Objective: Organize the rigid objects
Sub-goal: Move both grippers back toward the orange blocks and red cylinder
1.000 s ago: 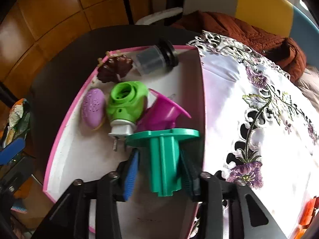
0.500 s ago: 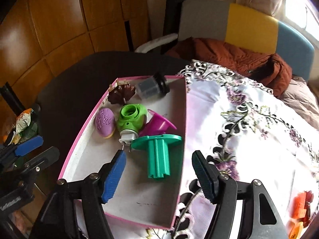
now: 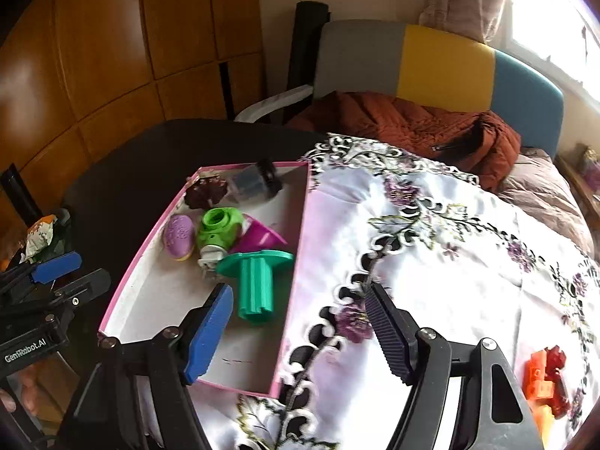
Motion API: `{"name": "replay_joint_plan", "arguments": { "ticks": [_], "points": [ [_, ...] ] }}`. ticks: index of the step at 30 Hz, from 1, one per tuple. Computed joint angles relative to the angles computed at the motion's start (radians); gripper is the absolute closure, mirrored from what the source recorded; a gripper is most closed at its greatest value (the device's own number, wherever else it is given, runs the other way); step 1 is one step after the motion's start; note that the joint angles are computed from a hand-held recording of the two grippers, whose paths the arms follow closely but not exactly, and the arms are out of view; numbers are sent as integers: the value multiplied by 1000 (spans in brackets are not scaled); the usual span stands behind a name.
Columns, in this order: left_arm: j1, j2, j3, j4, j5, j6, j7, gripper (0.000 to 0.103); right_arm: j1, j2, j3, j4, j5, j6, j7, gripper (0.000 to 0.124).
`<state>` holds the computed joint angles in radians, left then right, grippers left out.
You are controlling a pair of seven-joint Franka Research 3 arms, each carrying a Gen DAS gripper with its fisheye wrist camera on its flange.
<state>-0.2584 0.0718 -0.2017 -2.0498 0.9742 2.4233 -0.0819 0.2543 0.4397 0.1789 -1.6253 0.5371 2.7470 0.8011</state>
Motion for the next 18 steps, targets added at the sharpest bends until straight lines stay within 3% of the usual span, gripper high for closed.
{"name": "replay_joint_plan", "arguments": {
  "ticks": [8,18],
  "points": [
    [-10,18,-2,27,-6,1,37,36,-41,1,-34,6,9,14,25,45],
    [-25,46,5,58,-15,22,72,36,-83,45,-145,68,-111,50,242,43]
  ]
}}
